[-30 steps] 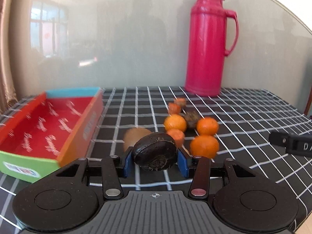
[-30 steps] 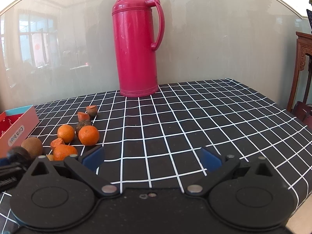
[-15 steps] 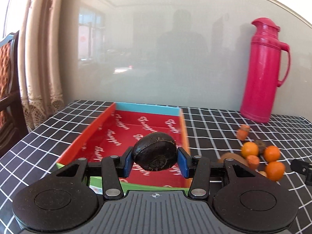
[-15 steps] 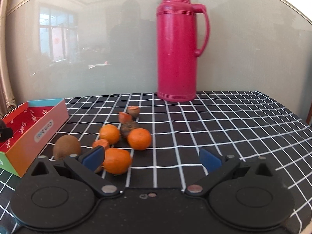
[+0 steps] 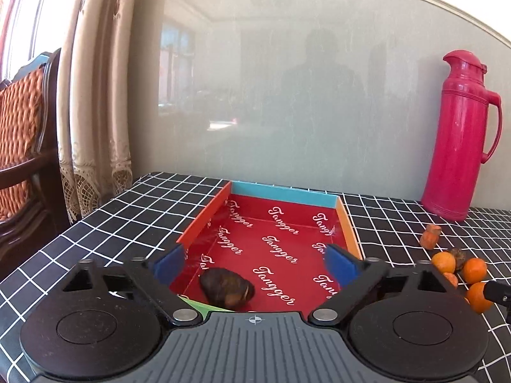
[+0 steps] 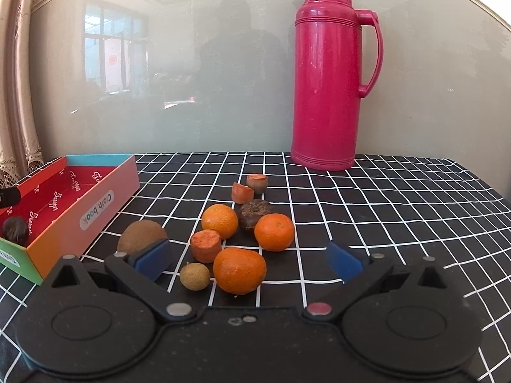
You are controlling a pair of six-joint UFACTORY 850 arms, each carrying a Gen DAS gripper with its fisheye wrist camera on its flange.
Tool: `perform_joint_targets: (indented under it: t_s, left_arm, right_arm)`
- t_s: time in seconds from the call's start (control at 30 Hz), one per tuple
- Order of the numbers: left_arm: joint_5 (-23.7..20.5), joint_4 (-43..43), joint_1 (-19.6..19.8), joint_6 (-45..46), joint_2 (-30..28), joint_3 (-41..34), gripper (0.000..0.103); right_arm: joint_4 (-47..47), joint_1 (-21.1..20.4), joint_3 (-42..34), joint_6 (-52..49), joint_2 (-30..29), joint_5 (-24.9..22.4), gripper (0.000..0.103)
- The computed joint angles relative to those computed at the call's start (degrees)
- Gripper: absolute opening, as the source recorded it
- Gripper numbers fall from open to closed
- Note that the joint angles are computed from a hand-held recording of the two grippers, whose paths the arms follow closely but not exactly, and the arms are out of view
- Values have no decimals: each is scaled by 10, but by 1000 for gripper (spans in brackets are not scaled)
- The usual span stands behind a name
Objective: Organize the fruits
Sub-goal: 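Carry the dark brown fruit with the left gripper into the red box and release, then reach the right gripper to the kiwi and close on it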
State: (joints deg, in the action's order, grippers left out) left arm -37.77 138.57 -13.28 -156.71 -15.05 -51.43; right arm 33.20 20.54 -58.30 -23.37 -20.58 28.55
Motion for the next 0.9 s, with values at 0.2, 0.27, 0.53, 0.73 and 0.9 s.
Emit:
perform_joint_targets:
  t_s: [0.2, 0.27, 0.53, 0.73, 0.9]
  left_arm:
    - [-31, -14, -14, 19, 4, 9, 103]
    - [-32, -15, -15, 21, 5, 11, 103]
    - [-25, -27, -17, 28, 8, 13, 103]
    - [-27, -31, -17, 35, 11, 17, 103]
    - [-27, -29, -9, 29, 15, 22, 103]
  right_arm:
    - [-2, -2, 8, -18, 6, 2, 103]
    - [-12, -3, 14, -13, 10, 4, 103]
    - [-21, -4, 25, -25, 19, 6, 103]
    - [-48, -3, 29, 4, 21, 12, 103]
    - [-38, 8, 20, -11, 13, 20, 103]
